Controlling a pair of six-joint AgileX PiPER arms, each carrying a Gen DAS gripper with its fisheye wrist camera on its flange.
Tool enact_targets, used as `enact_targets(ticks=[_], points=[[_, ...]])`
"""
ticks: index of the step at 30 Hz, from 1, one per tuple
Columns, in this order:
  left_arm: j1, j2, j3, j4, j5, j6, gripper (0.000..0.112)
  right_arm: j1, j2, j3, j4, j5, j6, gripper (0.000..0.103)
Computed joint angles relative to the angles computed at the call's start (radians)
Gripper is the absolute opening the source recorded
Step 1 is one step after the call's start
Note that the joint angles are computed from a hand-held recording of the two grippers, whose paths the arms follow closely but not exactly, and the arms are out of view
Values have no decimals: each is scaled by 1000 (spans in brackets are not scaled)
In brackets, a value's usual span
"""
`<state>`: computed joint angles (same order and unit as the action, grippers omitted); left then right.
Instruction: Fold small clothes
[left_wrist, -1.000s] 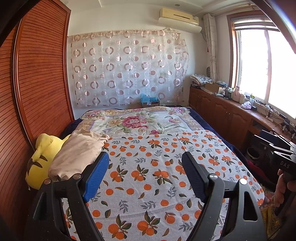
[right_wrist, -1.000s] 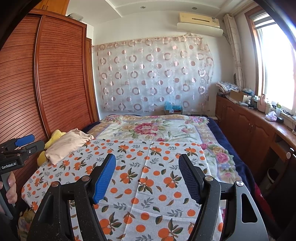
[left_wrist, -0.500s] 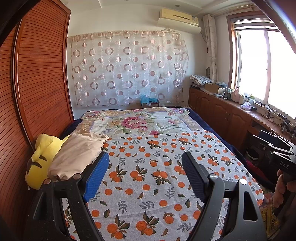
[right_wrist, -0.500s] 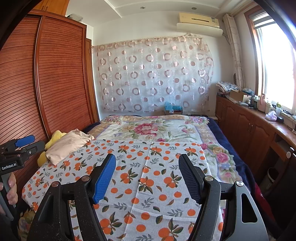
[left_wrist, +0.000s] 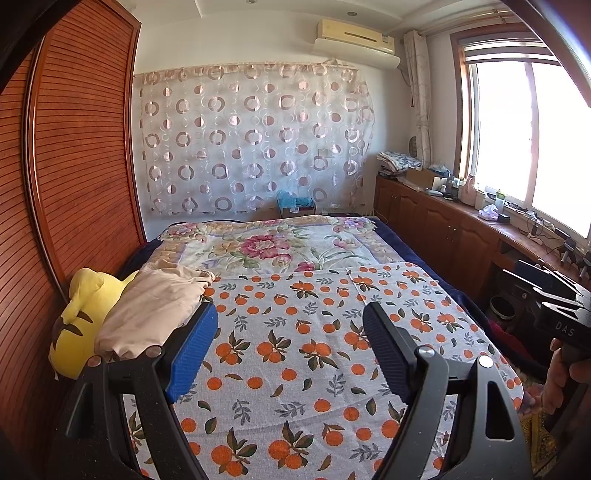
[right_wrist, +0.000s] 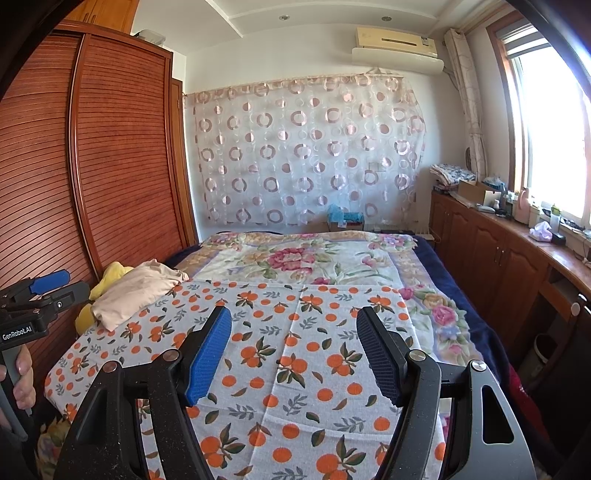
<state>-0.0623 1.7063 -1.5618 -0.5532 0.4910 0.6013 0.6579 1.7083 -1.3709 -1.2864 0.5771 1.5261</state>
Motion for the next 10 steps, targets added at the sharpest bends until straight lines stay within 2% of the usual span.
enact_targets(ticks=[10], points=[[0, -2, 3, -2, -1, 2, 81, -4, 2, -4, 1, -4, -4, 72]])
